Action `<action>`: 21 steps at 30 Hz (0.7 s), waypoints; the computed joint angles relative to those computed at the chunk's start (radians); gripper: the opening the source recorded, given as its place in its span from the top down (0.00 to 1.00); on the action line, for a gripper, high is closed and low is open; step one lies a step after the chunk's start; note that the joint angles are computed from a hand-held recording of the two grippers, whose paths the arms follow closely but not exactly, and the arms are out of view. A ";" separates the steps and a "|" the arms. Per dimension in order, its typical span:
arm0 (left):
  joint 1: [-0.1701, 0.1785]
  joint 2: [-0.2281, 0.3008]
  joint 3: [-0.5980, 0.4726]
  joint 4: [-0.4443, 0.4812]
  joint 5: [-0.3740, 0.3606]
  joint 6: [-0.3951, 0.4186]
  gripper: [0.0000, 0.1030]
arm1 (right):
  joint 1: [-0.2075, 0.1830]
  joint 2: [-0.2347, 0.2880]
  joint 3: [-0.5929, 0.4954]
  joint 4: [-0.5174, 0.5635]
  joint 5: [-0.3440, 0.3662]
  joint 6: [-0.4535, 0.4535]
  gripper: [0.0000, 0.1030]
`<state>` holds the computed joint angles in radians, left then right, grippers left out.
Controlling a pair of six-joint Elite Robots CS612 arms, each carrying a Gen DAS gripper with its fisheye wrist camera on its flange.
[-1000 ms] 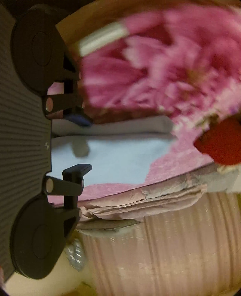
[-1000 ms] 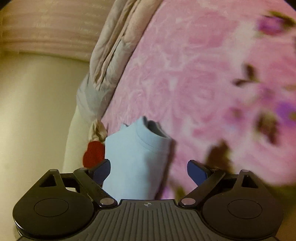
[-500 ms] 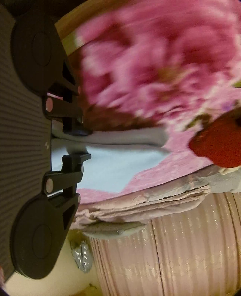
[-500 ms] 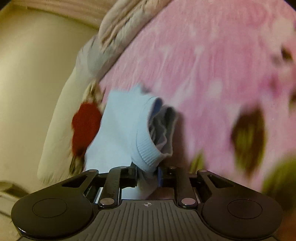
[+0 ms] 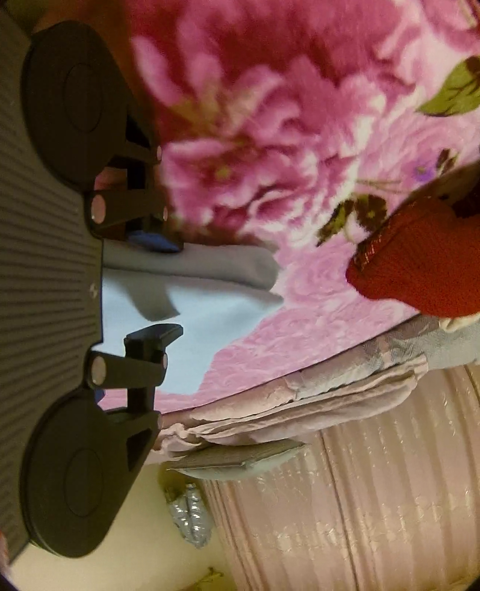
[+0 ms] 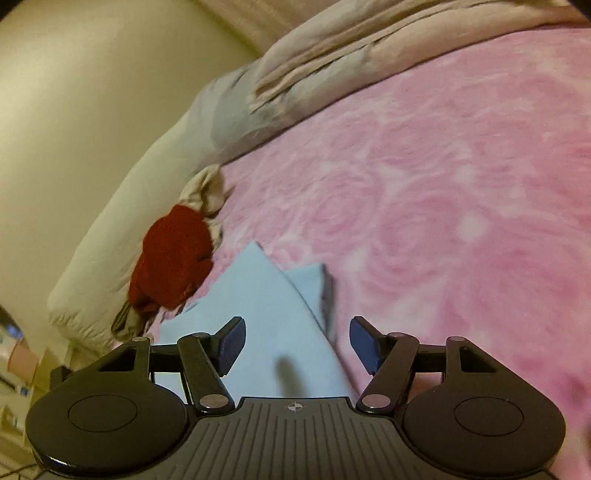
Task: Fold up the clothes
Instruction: 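Fold the sweatshirt over with the left gripper while the right gripper grasps the cuff, then release the sweatshirt and press the folded bundle flat with both grippers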
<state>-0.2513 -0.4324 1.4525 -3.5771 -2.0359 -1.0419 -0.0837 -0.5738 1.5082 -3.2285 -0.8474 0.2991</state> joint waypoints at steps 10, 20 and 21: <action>-0.002 0.026 -0.064 0.026 0.024 0.186 0.83 | 0.036 0.034 -0.029 -0.015 -0.117 -0.045 0.79; -0.044 -0.077 0.033 0.027 0.234 0.415 1.00 | 0.095 -0.029 0.018 -0.148 -0.369 -0.199 0.58; -0.046 -0.078 0.024 0.055 0.211 0.454 1.00 | 0.106 -0.026 0.007 -0.130 -0.365 -0.250 0.58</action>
